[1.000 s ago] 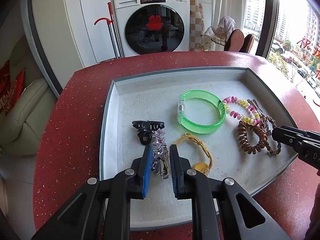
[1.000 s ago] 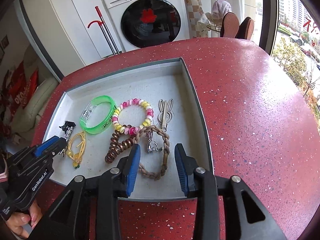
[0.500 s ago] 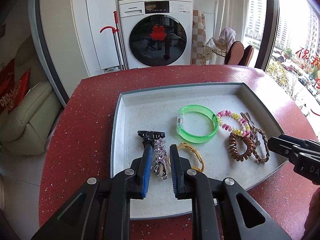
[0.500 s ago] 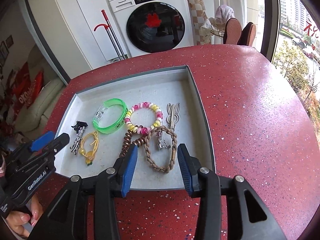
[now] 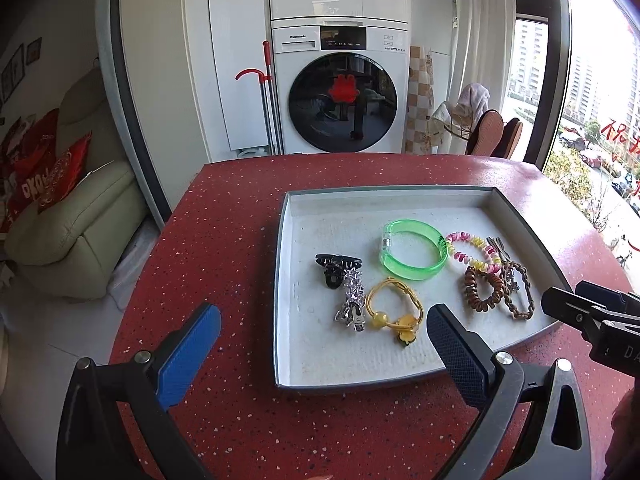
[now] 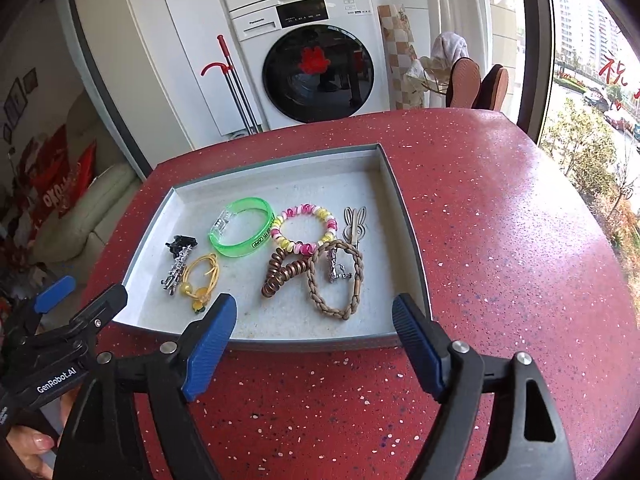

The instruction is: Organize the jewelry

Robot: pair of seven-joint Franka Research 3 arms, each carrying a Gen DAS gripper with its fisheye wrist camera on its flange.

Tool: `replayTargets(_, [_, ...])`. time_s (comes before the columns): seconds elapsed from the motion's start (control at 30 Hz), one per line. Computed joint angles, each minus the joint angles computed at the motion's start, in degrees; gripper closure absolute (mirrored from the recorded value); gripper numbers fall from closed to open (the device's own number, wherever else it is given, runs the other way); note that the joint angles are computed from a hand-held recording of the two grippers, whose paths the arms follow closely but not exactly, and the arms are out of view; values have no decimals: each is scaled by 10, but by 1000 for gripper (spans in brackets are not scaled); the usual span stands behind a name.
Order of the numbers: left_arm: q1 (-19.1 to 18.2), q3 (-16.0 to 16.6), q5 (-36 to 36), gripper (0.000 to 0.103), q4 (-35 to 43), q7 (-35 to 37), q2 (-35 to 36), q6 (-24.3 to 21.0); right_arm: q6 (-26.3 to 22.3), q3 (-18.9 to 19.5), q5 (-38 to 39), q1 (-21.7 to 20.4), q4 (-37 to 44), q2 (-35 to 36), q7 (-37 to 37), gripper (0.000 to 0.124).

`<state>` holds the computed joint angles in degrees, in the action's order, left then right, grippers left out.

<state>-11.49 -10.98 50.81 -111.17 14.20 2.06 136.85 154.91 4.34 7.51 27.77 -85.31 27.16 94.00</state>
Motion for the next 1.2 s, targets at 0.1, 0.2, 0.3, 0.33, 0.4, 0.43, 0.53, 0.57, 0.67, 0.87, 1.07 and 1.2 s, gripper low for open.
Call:
replayTargets(0.1, [-2, -3, 0, 0, -19, -17, -14, -2, 37, -9, -15, 11, -40, -21, 10, 37])
replayTargets(0.2, [-3, -8, 1, 0, -36, -39, -26, 0, 84, -27, -44, 28, -87, -43, 33, 36])
replayTargets(0.3, [-8, -18, 21, 0, -51, -68, -35, -14, 141, -47, -76, 48, -132, -63, 61, 35])
replayTargets(0.33, [-9, -20, 29, 0, -54, -76, -37, -22, 157, -58, -90, 57, -145, -69, 74, 35])
replayTargets(0.4, [-11, -23, 32, 0, -60, -86, -41, -27, 184, -93, -127, 87, -165, -77, 112, 35])
replayTargets(0.43, [-12, -24, 32, 0, -66, -94, -45, -24, 194, -113, -148, 104, -173, -79, 133, 35])
replayTargets(0.53, [-13, -29, 50, 0, -77, -125, -53, -28, 212, -148, -190, 133, -190, -85, 173, 35])
replayTargets(0.57, [-14, -32, 58, 0, -80, -134, -55, -33, 216, -158, -201, 142, -194, -86, 185, 35])
replayTargets(0.67, [-17, -36, 69, 0, -84, -147, -58, -43, 226, -185, -232, 166, -205, -89, 216, 35])
replayTargets(0.87, [-20, -39, 73, 0, -92, -166, -60, -49, 228, -238, -312, 210, -217, -96, 289, 35])
replayTargets(1.07, [-26, -42, 82, 0, -95, -169, -59, -63, 224, -247, -372, 210, -218, -99, 352, 34])
replayTargets(1.2, [-28, -42, 79, 0, -94, -166, -59, -64, 221, -239, -404, 199, -214, -100, 382, 34])
